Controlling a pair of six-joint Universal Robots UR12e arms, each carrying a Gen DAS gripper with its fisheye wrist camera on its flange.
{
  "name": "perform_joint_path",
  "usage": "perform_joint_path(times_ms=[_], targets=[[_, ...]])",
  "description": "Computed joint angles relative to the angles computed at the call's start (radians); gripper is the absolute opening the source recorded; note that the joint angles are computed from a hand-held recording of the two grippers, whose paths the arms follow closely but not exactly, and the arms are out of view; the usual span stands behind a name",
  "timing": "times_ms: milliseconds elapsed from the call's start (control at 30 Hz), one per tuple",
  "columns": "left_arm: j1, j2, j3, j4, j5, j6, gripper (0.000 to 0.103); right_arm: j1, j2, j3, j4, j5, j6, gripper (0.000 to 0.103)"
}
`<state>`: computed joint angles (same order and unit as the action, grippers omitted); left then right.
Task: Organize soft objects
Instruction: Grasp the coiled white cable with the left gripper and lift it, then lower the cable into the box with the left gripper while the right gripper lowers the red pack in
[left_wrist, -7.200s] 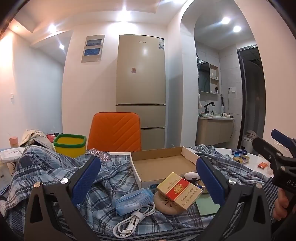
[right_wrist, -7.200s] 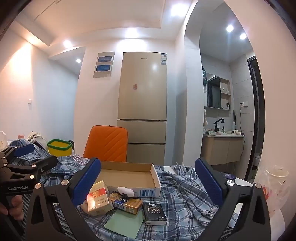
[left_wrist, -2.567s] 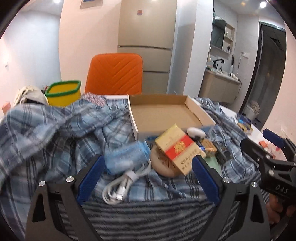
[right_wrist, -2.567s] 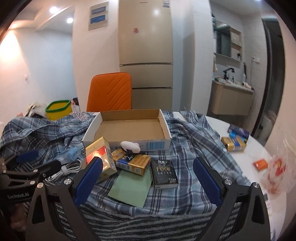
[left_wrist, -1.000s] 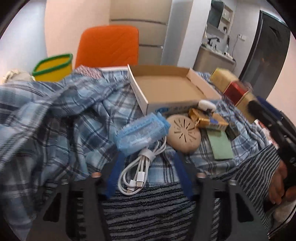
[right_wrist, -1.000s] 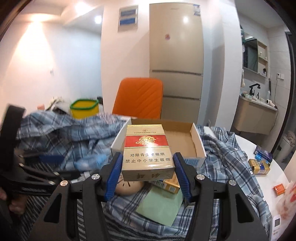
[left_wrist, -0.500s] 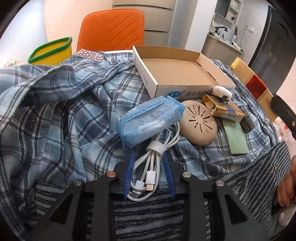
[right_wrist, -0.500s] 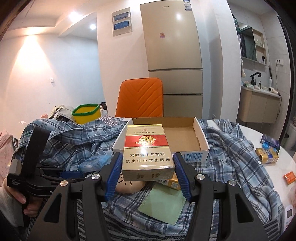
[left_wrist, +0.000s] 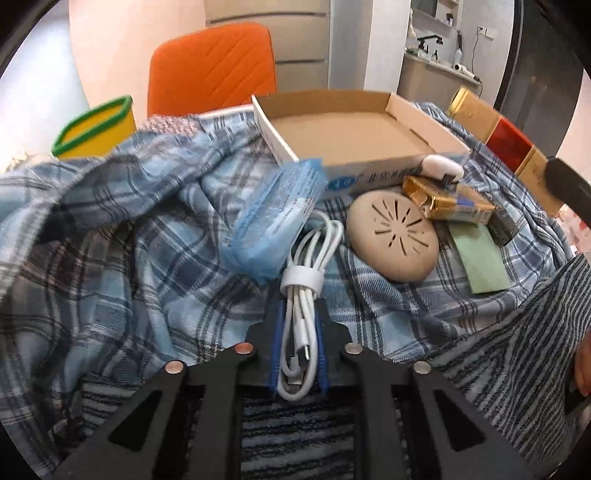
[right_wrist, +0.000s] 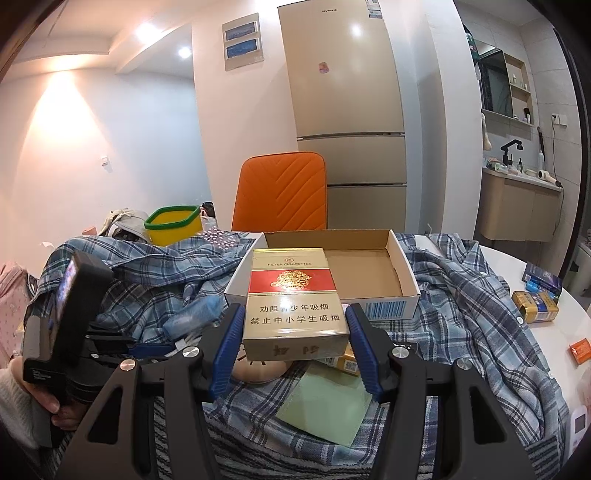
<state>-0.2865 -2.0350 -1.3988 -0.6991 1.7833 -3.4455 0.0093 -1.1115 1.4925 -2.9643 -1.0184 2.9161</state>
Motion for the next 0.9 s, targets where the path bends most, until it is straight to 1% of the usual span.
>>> perform_joint_path(times_ms=[133,200,267,433,500,567,633,700,767,833,900], targets=[[-0.011,0.013,-0.021,0.068,0.033,0.023,0.01,-0.001,0.0,0.0,-0.005,0.002,0.004,0.058],[-0.017,0.021,-0.03,0.095,0.033,0.032,0.009,-0.002,0.001,0.001,-0.009,0.003,0.007,0.058],[-0.022,0.03,-0.041,0.125,0.031,0.031,0.008,-0.003,0.0,0.003,-0.017,0.003,0.011,0.058],[-0.039,0.043,-0.052,0.19,0.057,0.019,0.008,-0.005,-0.003,0.011,-0.036,0.009,0.019,0.058],[-0.046,0.044,-0.049,0.213,0.072,0.024,0.008,-0.007,-0.005,0.015,-0.049,0.016,0.021,0.058],[-0.058,0.041,-0.038,0.228,0.107,0.039,0.008,-0.007,-0.007,0.019,-0.065,0.018,0.024,0.058],[-0.066,0.038,-0.035,0.279,0.128,0.055,0.008,-0.004,-0.008,0.023,-0.084,0.007,0.028,0.059],[-0.067,0.037,-0.03,0.313,0.122,0.053,0.008,-0.003,-0.009,0.025,-0.097,0.0,0.029,0.059],[-0.074,0.032,-0.024,0.356,0.15,0.061,0.008,-0.004,-0.01,0.026,-0.114,-0.002,0.038,0.059],[-0.08,0.025,-0.018,0.408,0.172,0.086,0.008,-0.004,-0.012,0.027,-0.142,-0.014,0.046,0.059],[-0.077,0.021,-0.011,0.446,0.147,0.095,0.008,-0.004,-0.013,0.025,-0.162,-0.02,0.047,0.059]])
